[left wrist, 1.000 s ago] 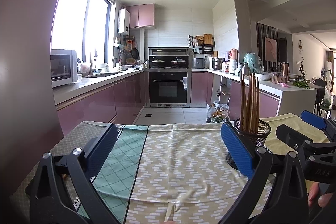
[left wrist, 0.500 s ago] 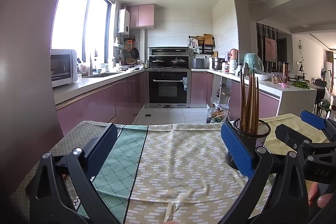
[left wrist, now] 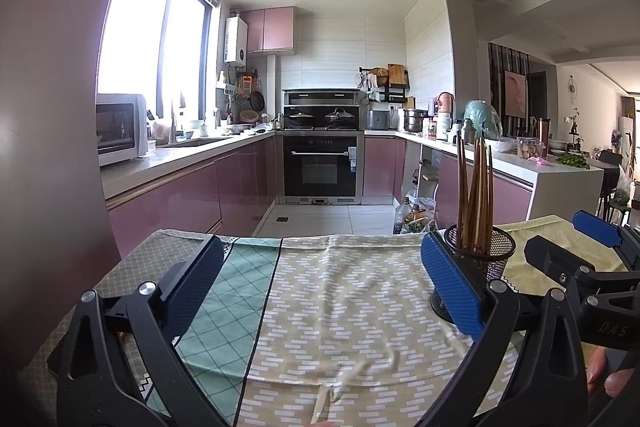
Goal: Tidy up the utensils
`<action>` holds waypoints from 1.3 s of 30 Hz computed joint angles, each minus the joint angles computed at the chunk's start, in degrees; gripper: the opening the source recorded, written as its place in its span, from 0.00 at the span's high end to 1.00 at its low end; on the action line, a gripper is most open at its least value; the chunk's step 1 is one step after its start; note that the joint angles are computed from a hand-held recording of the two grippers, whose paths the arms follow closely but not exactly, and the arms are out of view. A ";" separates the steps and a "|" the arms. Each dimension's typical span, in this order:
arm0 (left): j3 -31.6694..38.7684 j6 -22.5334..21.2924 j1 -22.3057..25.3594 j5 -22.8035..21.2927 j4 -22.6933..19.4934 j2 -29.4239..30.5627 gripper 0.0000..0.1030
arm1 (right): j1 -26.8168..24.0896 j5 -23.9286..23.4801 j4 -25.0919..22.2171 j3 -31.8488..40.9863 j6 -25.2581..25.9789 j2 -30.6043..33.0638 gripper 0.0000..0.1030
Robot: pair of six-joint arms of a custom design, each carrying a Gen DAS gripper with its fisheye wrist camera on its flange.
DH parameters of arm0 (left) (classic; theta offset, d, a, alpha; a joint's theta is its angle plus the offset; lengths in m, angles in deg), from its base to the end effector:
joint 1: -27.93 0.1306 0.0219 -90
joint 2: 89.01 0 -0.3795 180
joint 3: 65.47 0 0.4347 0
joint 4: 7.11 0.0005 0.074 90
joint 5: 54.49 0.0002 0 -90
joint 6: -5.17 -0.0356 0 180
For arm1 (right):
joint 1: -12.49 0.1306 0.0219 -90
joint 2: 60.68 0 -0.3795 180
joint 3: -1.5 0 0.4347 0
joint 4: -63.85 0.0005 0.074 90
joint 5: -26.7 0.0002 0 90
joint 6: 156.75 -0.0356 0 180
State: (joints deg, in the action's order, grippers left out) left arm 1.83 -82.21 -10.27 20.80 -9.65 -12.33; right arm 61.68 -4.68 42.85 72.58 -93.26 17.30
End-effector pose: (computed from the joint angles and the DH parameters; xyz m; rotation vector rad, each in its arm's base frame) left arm 0.3742 -0.2836 0.4065 0.3646 1.7431 -0.2866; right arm 0.3215 0.3250 0.4061 0.2322 1.8039 -0.1273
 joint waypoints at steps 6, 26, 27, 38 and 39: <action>-0.02 0.09 -0.03 -0.16 0.08 -0.01 0.05 | -0.01 -0.04 -0.17 0.09 -0.32 0.01 0.06; -0.01 0.07 0.06 0.04 -0.06 0.01 0.05 | -0.07 -0.09 -0.24 0.26 -0.99 0.57 0.06; -0.01 0.13 0.07 0.11 -0.05 0.02 0.05 | -0.05 -0.02 -0.12 0.27 -0.94 0.63 0.06; -0.03 -0.01 0.06 -0.02 -0.01 0.05 0.06 | -0.09 -0.05 -0.33 0.29 -1.01 0.62 0.06; -0.01 0.00 0.07 0.02 -0.05 0.06 0.06 | -0.11 -0.14 -0.21 0.27 -1.03 0.64 0.06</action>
